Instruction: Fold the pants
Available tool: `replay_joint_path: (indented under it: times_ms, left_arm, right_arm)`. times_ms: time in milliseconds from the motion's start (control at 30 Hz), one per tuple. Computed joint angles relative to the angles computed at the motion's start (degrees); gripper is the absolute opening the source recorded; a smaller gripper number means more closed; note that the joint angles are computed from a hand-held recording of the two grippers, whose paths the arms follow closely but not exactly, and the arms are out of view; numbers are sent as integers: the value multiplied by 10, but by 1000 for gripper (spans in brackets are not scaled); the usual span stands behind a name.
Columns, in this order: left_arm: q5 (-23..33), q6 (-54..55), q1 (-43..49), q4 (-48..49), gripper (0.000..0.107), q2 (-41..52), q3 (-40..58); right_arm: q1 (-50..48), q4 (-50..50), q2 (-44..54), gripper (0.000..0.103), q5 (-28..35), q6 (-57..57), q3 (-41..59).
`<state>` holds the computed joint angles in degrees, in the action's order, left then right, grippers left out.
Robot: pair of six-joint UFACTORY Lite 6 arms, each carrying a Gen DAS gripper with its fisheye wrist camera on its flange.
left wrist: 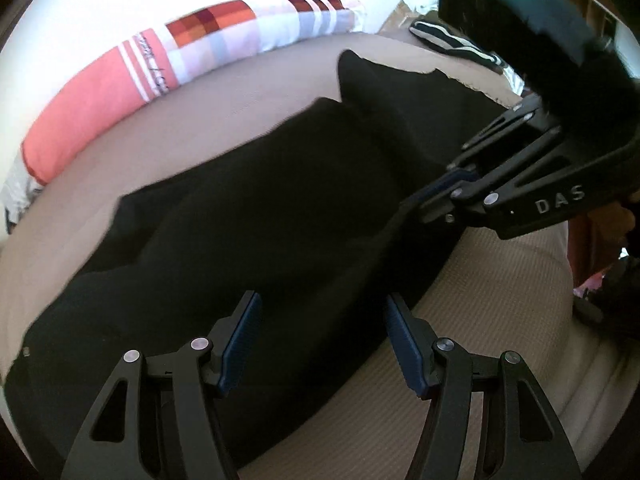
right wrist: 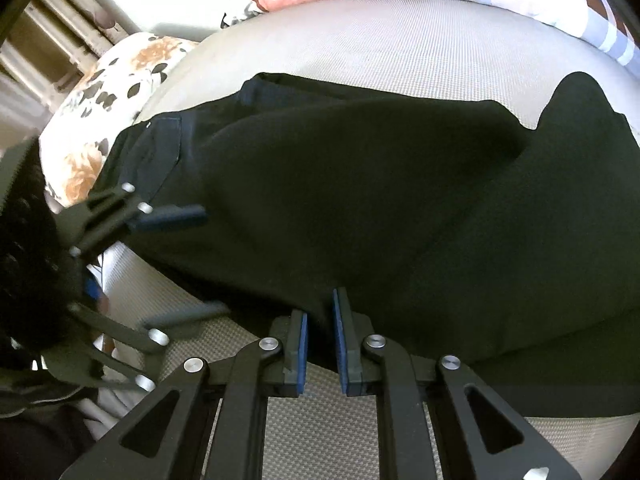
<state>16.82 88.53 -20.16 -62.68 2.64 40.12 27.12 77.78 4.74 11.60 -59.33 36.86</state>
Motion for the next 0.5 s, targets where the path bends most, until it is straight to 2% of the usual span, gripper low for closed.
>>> replay_joint_path:
  times_ms: [67,133,200,300,367,500]
  left_arm:
    - [-35,-7,-38,-21,59,23,9]
    - [-49,-18,-58,-21,23,46,25]
    - [-78,-67,-71,15,13,55,30]
    - [-48,-98,-48,36,11,60,44]
    - [-43,-70,-45,6,11,53,36]
    - [-44,-38,-42,-31,11,48,24]
  right_arm:
    - [-5,12,-5,13,5,-12,-1]
    - [-16,25,-5,14,17,-26,-1]
    - [-28,18,-6,16,32,-22,-4]
    - [-93,75,-35,25,98,-98,-39]
    - [-144,88,-59,27,138,-126,-64]
    - [-324,79,-113,31,203,-156,-121]
